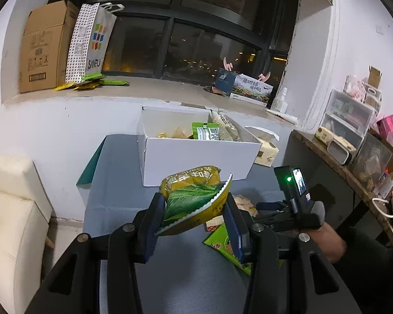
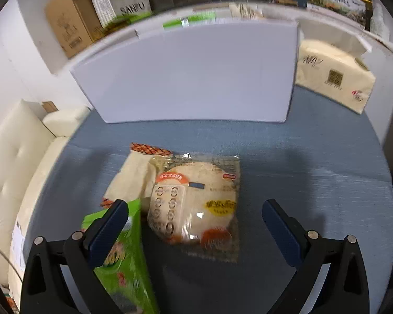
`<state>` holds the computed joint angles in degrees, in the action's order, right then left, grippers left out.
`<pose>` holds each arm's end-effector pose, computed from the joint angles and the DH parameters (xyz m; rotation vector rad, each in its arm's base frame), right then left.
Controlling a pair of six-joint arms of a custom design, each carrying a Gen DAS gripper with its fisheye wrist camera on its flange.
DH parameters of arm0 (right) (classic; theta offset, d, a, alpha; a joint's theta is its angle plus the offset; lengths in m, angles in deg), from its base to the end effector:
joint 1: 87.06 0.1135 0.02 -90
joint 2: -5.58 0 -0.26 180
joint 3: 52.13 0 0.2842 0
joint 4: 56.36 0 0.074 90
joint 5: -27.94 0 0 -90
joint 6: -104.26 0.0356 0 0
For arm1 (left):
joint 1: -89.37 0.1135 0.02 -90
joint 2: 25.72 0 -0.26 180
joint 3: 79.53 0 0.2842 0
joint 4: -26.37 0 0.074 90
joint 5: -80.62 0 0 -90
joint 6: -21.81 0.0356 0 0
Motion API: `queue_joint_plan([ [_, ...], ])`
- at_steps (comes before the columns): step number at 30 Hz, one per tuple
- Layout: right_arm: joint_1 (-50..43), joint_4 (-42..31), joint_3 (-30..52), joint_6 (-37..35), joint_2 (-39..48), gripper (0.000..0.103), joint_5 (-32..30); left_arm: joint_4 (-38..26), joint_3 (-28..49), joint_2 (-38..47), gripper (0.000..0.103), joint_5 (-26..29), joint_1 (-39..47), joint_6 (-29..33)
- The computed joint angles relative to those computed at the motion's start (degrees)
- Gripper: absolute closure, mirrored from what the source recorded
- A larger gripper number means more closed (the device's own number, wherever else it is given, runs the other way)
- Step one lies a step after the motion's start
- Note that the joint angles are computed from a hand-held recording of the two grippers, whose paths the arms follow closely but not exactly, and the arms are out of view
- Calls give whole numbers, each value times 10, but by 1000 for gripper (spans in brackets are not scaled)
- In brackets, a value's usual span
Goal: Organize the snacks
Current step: 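Grasp the round bread bag with the right tool while the left tool grasps a small yellow-green packet, then lower both packets into the white box and open both tools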
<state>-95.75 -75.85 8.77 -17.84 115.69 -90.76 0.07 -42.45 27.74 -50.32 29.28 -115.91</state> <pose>0.3320 -0.0335 0.0444 -0.6471 2.5096 0.4511 0.1260 -0.1722 0.1739 -0.1148 2.1179 -0.2807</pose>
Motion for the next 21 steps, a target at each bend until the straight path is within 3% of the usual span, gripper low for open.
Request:
queue_joint_plan([
  [3, 15, 25, -12, -16, 2, 1, 20, 14, -9, -1, 54, 0, 3, -2],
  [4, 19, 43, -21, -24, -2, 6, 30, 19, -11, 0, 54, 1, 5, -1],
  [5, 19, 59, -30, -27, -7, 24, 38, 23, -11, 5, 54, 1, 7, 0],
  [10, -31, 19, -4, -38, -10, 24, 6, 61, -6, 30, 54, 29, 35, 28],
  [13, -86, -44, 6, -55, -57, 24, -64, 90, 2, 46, 54, 58, 68, 59],
  [17, -131, -109, 22, -76, -124, 24, -131, 136, 37, 82, 54, 100, 130, 126],
  [21, -127, -140, 60, -42, -162, 24, -168, 186, 91, 137, 54, 164, 208, 188],
])
